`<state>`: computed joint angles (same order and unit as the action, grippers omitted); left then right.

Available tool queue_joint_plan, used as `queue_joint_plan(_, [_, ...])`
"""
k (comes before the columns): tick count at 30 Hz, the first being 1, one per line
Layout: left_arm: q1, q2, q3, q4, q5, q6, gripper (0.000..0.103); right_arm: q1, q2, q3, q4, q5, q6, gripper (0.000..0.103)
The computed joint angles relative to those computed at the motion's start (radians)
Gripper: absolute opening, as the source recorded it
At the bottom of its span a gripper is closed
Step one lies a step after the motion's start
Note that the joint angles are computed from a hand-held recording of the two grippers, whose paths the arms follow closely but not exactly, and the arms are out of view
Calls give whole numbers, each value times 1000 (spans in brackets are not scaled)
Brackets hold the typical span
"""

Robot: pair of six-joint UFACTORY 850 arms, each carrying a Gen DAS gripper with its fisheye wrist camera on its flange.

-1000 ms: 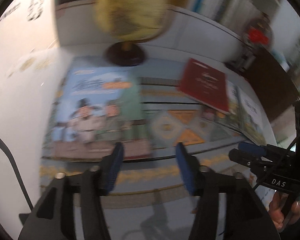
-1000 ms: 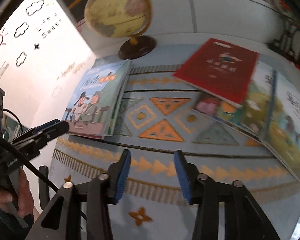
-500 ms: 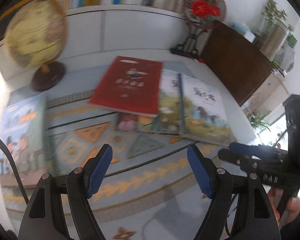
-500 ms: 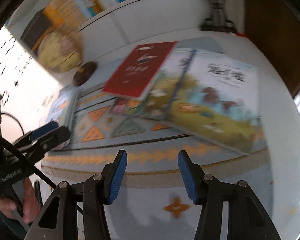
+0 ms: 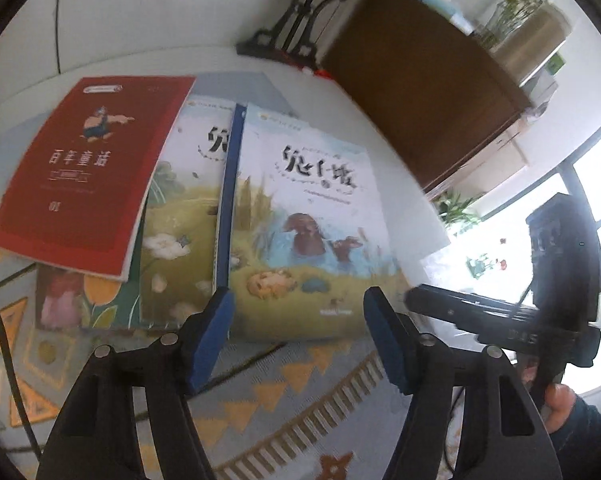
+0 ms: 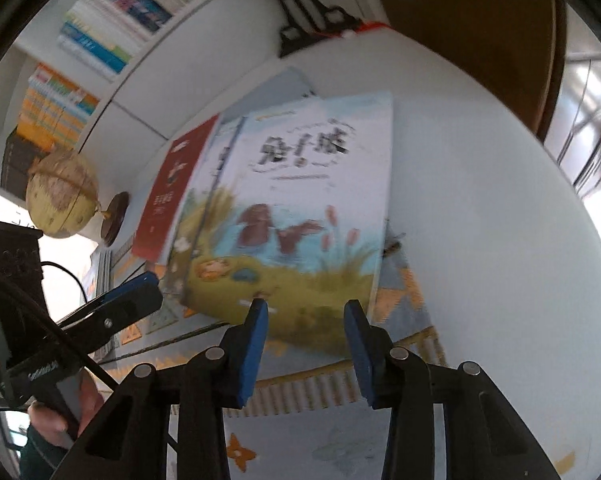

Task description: Organize books

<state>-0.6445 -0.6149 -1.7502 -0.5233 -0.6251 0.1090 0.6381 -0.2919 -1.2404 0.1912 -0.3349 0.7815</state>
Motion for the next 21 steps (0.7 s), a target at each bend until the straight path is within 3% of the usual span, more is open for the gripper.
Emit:
queue_joint_plan(5, [-4,-42,-38,27,-15,-52,64,-37,-5,18,205,-2,-220,38])
queue_joint_plan(11, [-2,-53,-44,31,-1,-73,64,-53,-34,-9,324,-16,-380,38])
queue_joint_plan(15, [2,-82,-85,26,-9,-76,64,-58,-55,-30,312,-27,-385,38])
queue_joint_plan(21, [16,-92,-91,-69,-20,-14,65,-59,-81,-73,165,-51,-262,38])
